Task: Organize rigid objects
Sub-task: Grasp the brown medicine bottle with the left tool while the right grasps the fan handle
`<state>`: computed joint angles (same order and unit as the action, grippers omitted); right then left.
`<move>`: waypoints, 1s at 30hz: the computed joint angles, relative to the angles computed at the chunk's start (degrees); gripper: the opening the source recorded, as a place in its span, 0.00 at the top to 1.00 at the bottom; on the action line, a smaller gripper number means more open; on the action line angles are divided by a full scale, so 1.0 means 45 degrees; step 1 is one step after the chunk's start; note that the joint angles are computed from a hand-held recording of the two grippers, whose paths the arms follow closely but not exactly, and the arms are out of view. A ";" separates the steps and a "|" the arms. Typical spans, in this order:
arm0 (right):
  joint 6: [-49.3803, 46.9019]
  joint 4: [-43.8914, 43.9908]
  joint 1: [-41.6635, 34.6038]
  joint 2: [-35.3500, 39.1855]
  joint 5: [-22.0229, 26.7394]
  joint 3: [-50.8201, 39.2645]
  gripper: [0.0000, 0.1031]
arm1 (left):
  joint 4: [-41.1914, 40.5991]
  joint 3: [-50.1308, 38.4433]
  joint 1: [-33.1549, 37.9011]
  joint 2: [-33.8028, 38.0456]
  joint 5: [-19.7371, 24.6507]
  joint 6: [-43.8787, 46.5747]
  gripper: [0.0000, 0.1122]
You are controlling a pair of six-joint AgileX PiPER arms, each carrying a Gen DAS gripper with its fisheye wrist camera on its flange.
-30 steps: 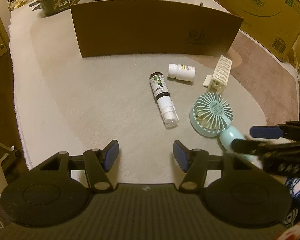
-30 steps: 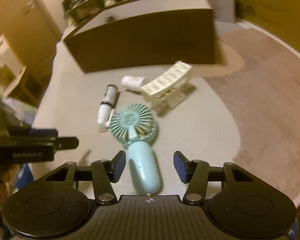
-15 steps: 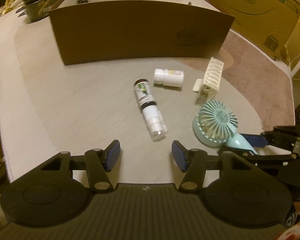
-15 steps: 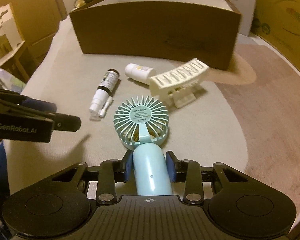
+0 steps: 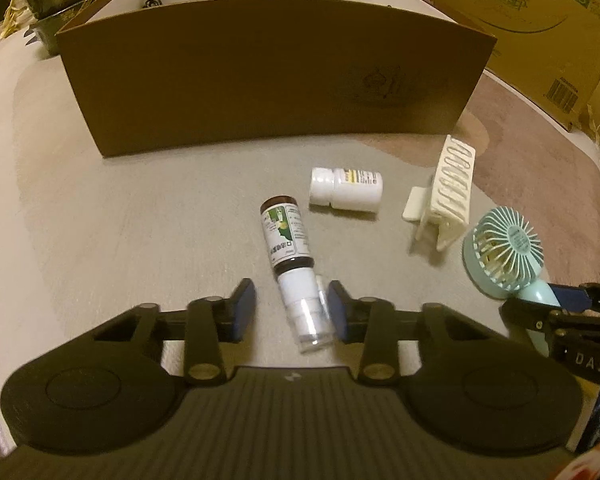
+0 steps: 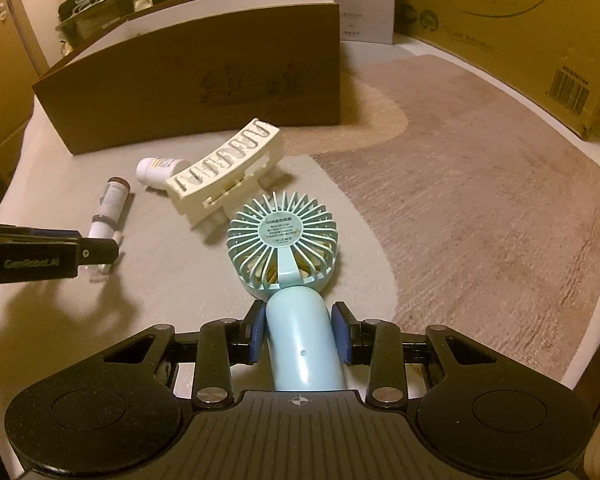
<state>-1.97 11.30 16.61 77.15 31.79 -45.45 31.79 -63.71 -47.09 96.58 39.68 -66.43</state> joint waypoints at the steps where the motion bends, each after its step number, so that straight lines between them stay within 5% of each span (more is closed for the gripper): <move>1: -0.0169 0.0093 -0.0106 -0.0104 0.0043 0.0065 0.65 | -0.0097 0.0063 0.0062 -0.0055 -0.0134 0.0163 0.82; 15: -0.1654 0.1049 -0.0088 -0.0743 -0.0120 0.0785 0.65 | -0.0548 0.1649 -0.1405 -0.1932 0.0619 -0.0842 0.82; 19: -0.1639 0.1299 -0.0247 -0.0516 -0.0110 0.0633 0.65 | -0.0474 0.1444 -0.1108 -0.1709 0.0488 -0.0489 0.74; 30: -0.1009 0.0706 -0.0086 0.0102 -0.0697 0.0404 0.63 | -0.0106 0.0502 -0.0850 -0.0483 0.0799 -0.0228 0.81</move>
